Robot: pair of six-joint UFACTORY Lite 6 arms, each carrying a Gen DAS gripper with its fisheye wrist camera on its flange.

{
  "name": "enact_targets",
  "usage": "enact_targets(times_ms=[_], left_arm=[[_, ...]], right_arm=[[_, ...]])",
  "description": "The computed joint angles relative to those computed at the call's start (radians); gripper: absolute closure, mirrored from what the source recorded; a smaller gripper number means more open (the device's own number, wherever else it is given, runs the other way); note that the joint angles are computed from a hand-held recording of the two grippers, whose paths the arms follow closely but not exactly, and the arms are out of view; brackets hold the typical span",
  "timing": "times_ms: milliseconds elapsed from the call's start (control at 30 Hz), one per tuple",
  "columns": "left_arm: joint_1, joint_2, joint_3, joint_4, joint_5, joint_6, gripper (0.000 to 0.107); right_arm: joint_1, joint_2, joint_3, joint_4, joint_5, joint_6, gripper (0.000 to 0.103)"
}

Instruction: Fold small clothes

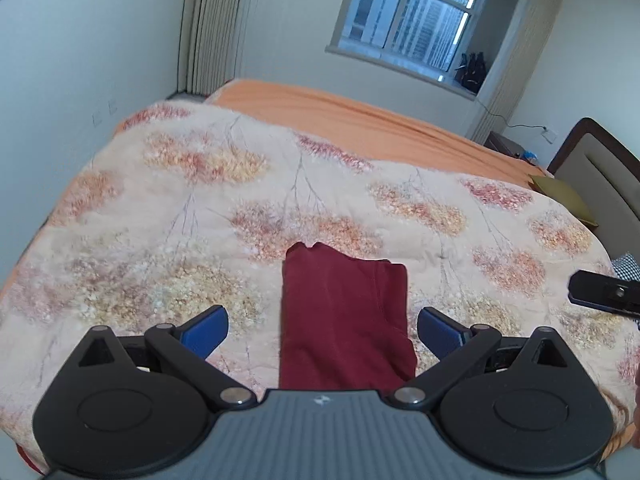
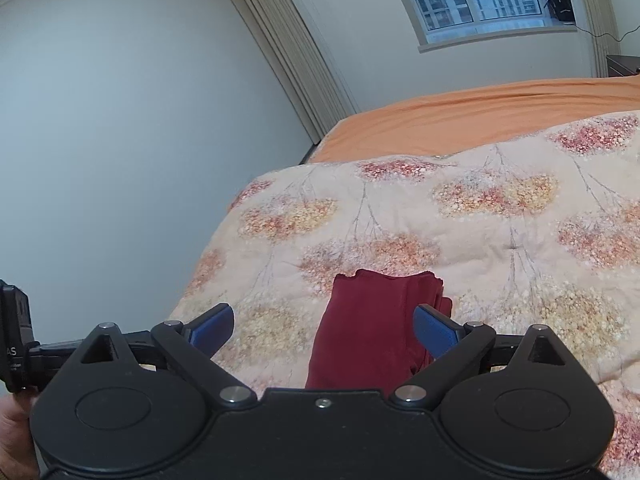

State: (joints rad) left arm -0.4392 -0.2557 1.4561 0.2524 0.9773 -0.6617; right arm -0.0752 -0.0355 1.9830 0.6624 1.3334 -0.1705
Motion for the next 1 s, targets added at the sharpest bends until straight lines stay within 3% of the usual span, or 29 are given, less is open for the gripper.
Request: enact_targets(times_ms=[100, 233, 300, 500, 700, 900, 1000], left_arm=[[-0.185, -0.036, 0.031, 0.213, 0.117, -0.182, 0.004], [-0.447, 0.003, 0.140, 0.487, 0.383, -0.402, 0.004], [-0.510, 0.017, 0.178, 0.554, 0.458, -0.445, 0.004], [-0.375, 0.005, 0.173, 0.384, 0.349, -0.378, 0.004], [-0.245, 0.046, 0.165, 0.117, 0.262, -0.180, 0.004], [-0.116, 0.089, 0.201, -0.068, 0.274, 0.012, 0.004], [-0.070, 0.088, 0.203, -0.107, 0.274, 0.053, 0.004]], right_arm=[[-0.068, -0.043, -0.020, 0.066, 0.060, -0.049, 0.006], [-0.117, -0.080, -0.021, 0.112, 0.114, -0.077, 0.005], [-0.127, -0.091, -0.008, 0.113, 0.132, -0.067, 0.004], [-0.036, -0.059, 0.127, -0.008, 0.179, 0.053, 0.001], [0.378, 0.020, 0.258, -0.489, 0.241, 0.389, 0.001], [0.547, 0.132, 0.418, -0.635, 0.383, 0.601, 0.001], [0.599, 0.164, 0.471, -0.681, 0.403, 0.640, 0.001]])
